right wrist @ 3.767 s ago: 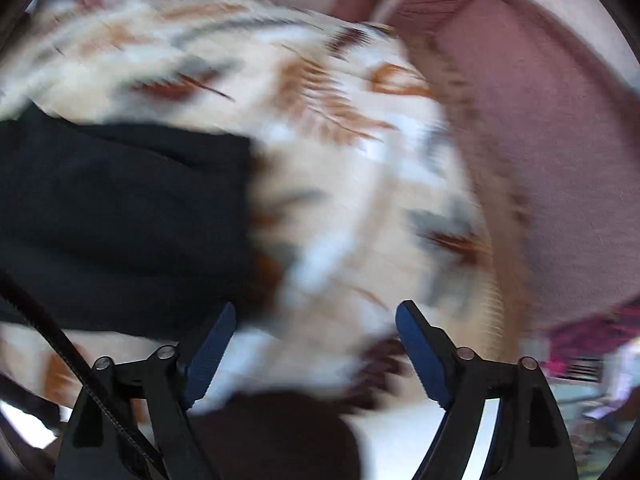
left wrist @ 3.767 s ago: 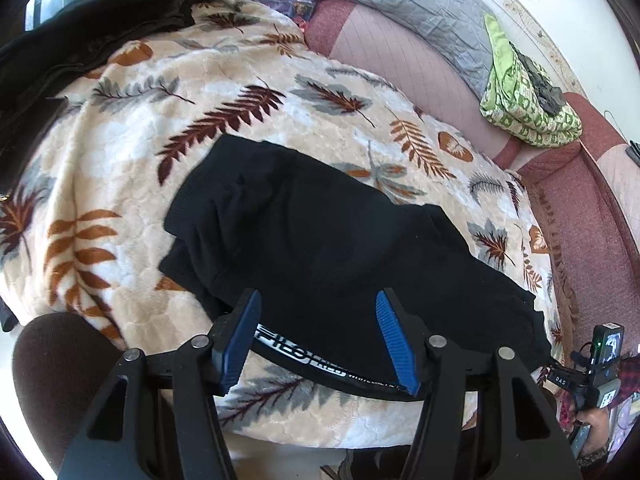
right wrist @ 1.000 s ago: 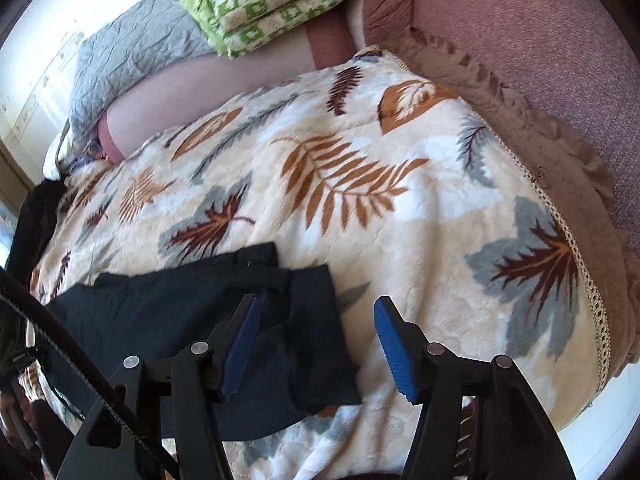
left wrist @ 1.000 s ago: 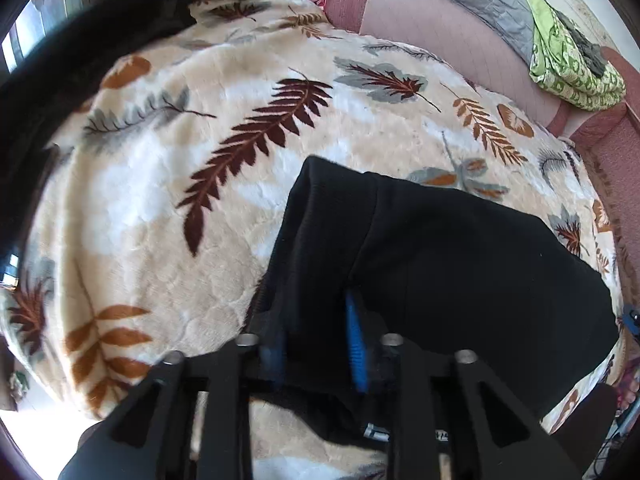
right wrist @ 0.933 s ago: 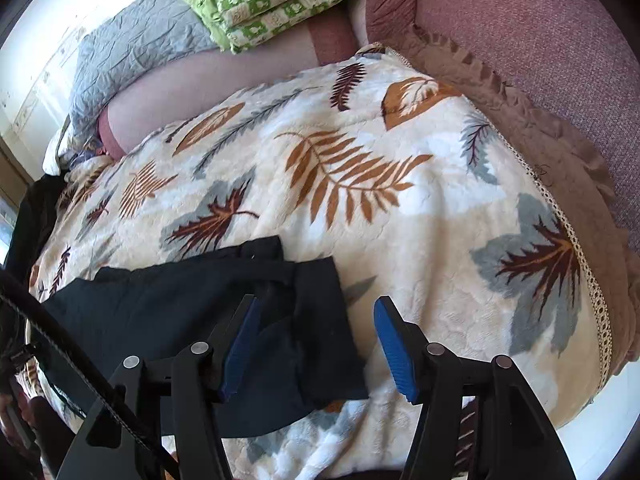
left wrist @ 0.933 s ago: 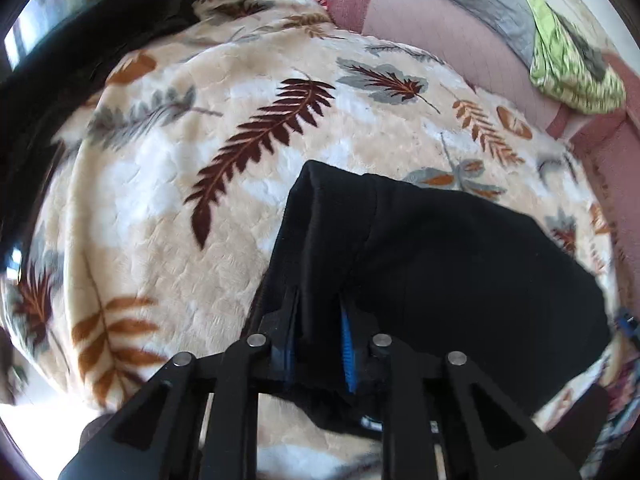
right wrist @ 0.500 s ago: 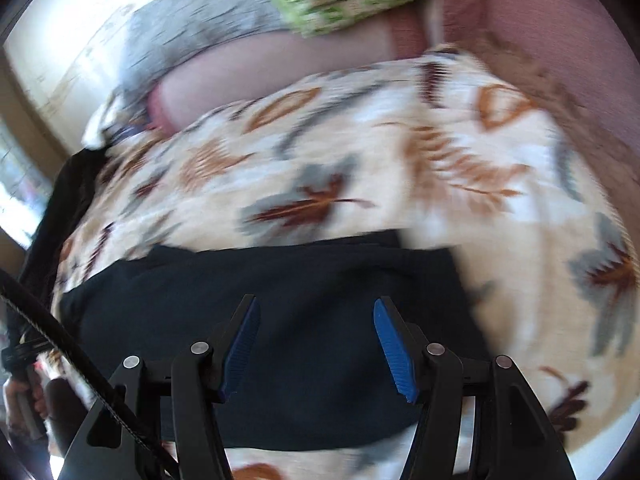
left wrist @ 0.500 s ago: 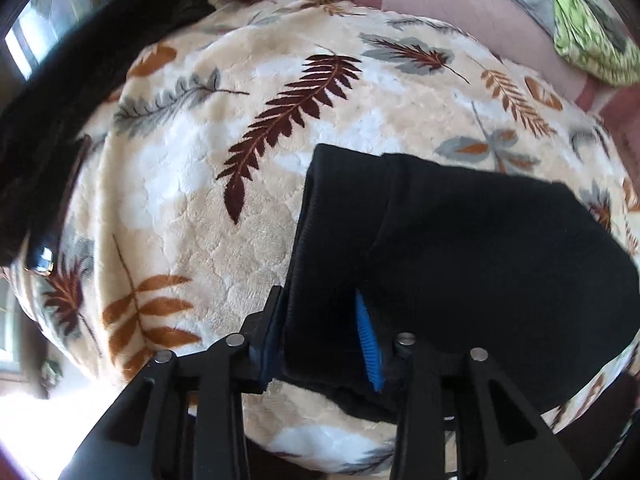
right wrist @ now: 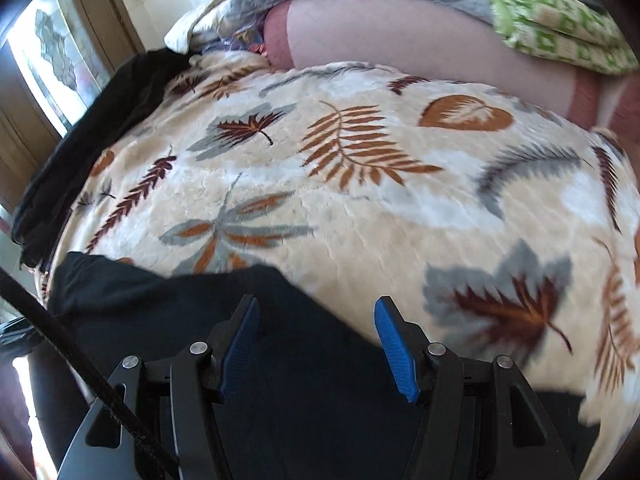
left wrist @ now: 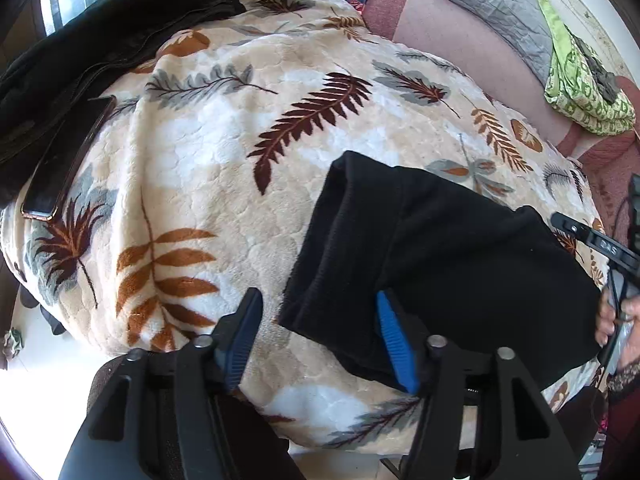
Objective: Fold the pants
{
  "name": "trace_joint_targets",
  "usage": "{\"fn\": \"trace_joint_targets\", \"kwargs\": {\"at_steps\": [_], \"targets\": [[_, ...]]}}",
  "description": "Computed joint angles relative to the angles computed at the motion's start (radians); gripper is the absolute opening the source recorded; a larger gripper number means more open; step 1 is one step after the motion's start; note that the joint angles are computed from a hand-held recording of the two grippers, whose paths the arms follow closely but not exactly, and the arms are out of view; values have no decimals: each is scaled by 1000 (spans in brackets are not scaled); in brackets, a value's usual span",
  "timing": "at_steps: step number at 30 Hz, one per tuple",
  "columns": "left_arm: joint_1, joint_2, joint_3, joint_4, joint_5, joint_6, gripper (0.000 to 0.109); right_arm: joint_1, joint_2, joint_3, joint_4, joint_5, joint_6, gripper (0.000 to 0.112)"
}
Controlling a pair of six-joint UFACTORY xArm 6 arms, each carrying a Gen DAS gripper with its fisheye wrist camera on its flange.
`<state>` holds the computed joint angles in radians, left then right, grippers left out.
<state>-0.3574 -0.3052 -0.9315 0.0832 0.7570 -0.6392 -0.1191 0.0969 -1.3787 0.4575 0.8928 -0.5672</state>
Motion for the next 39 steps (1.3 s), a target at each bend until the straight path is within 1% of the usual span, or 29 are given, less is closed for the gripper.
{"fn": "trace_joint_targets", "kwargs": {"at_steps": [2, 4, 7, 8, 9, 10, 11, 12, 14, 17, 18, 19, 21, 22, 23, 25, 26, 27, 28, 29, 30, 31, 32, 33, 34, 36, 38, 39], "targets": [[21, 5, 9, -70, -18, 34, 62, 9, 50, -46, 8, 15, -3, 65], [37, 18, 13, -125, -28, 52, 62, 16, 104, -103, 23, 54, -8, 65], [39, 32, 17, -141, -34, 45, 62, 28, 181, -178, 31, 116, -9, 65], [37, 34, 17, -132, -36, 40, 62, 31, 193, -187, 34, 126, -14, 61], [35, 35, 16, -122, -37, 36, 62, 32, 205, -204, 55, 163, -34, 29], [33, 38, 13, -115, -36, 34, 62, 27, 215, -223, 87, 212, -61, 8], [33, 42, 10, -111, -37, 34, 62, 29, 207, -220, 91, 221, -68, 5], [34, 46, 7, -112, -37, 35, 62, 37, 182, -195, 85, 188, -82, 4], [37, 53, 4, -122, -43, 34, 62, 39, 156, -182, 93, 159, -95, 3], [37, 58, 2, -115, -49, 23, 63, 25, 159, -211, 130, 123, -59, 2], [37, 57, 3, -113, -50, 20, 63, 26, 163, -220, 126, 101, -42, 0], [37, 60, 2, -113, -52, 16, 63, 31, 169, -225, 111, 81, -27, 0], [40, 58, 2, -122, -53, 15, 63, 42, 202, -260, 77, 87, 7, 0], [41, 56, 3, -131, -52, 20, 64, 55, 215, -265, 41, 75, 22, 0], [46, 49, 8, -152, -53, 37, 66, 72, 218, -251, -7, 45, 43, 0], [57, 24, 27, -203, -59, 82, 69, 78, 217, -230, -48, 20, 62, 0], [63, 6, 42, -236, -65, 109, 70, 84, 212, -214, -77, -3, 78, 0], [71, -12, 57, -281, -72, 144, 70, 94, 200, -181, -149, -63, 116, 1], [80, -37, 77, -330, -79, 179, 71, 97, 194, -163, -205, -96, 149, 2], [84, -58, 91, -343, -84, 189, 71, 97, 198, -160, -235, -110, 170, 9], [86, -80, 102, -336, -86, 186, 71, 90, 203, -168, -239, -94, 179, 27], [84, -97, 106, -287, -81, 153, 71, 80, 199, -168, -227, -87, 186, 36], [78, -113, 102, -199, -68, 96, 71, 70, 176, -144, -200, -116, 192, 47], [74, -123, 96, -136, -59, 60, 71, 62, 151, -118, -180, -146, 191, 51], [72, -129, 90, -107, -61, 49, 71, 54, 117, -85, -151, -178, 187, 53], [70, -121, 68, -121, -86, 74, 71, 39, 51, -33, -82, -193, 150, 53], [61, -74, 23, -141, -114, 102, 71, 28, -27, 30, 9, -171, 94, 53], [51, -47, 1, -144, -128, 111, 71, 25, -75, 69, 71, -133, 51, 53]]}}
